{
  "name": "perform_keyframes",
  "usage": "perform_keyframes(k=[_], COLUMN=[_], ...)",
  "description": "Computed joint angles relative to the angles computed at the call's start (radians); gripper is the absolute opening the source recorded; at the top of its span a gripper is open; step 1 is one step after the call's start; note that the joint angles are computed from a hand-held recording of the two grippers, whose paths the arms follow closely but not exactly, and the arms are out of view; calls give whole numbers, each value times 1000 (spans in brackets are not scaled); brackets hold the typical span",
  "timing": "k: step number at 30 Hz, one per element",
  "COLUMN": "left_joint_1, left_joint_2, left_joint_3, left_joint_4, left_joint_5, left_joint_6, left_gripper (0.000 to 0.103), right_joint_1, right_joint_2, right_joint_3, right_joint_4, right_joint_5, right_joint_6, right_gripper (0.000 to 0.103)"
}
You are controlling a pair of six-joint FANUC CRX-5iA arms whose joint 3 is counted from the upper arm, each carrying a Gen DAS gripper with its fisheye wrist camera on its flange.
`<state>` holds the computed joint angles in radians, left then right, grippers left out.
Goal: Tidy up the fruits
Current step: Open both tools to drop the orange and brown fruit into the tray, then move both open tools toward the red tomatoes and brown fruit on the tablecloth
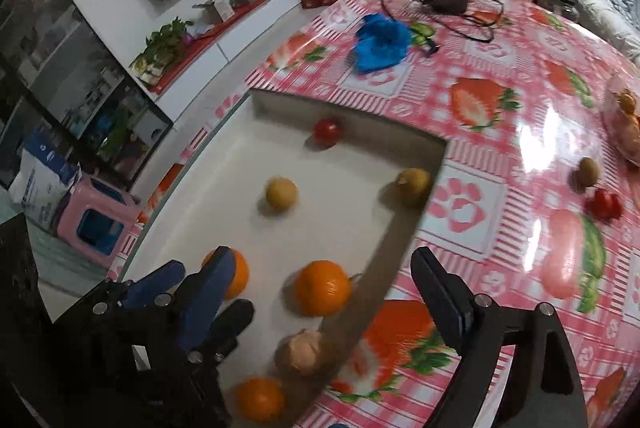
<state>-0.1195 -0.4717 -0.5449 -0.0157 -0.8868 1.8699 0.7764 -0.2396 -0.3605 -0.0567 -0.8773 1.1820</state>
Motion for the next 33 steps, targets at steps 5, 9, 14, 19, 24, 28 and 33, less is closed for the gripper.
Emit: perform_keyframes(k=[5,9,14,19,24,28,33], left_joint_1=[-55,-113,-182,-264,-340,-386,-426], left_joint_2=[25,60,116,197,270,322,388], left_joint_3=[48,96,152,239,325,387,447], left_joint_4=[-28,-57,-77,-111,-158,-190,-216], left_joint_5=[-9,-23,-43,-75,-106,-128,-150], left_joint_6=[19,38,60,87,115,126,140], left_gripper=[78,79,79,79,79,79,80], right_joint_1=[-44,-117,-227,-334,-440,-516,-575], right_joint_2=[-37,-72,-96,-114,-119,-120,-113], right_joint_3=[-20,-43,-75,-100,-95,-93,-105], right_joint_4=[32,23,4,-4,-39,-71,-83], right_joint_5=[-15,-28,-57,-62,-74,-73,-67], right_joint_6=[-30,-49,-60,-34,27,72,83], right_gripper=[90,90,90,90,90,90,90])
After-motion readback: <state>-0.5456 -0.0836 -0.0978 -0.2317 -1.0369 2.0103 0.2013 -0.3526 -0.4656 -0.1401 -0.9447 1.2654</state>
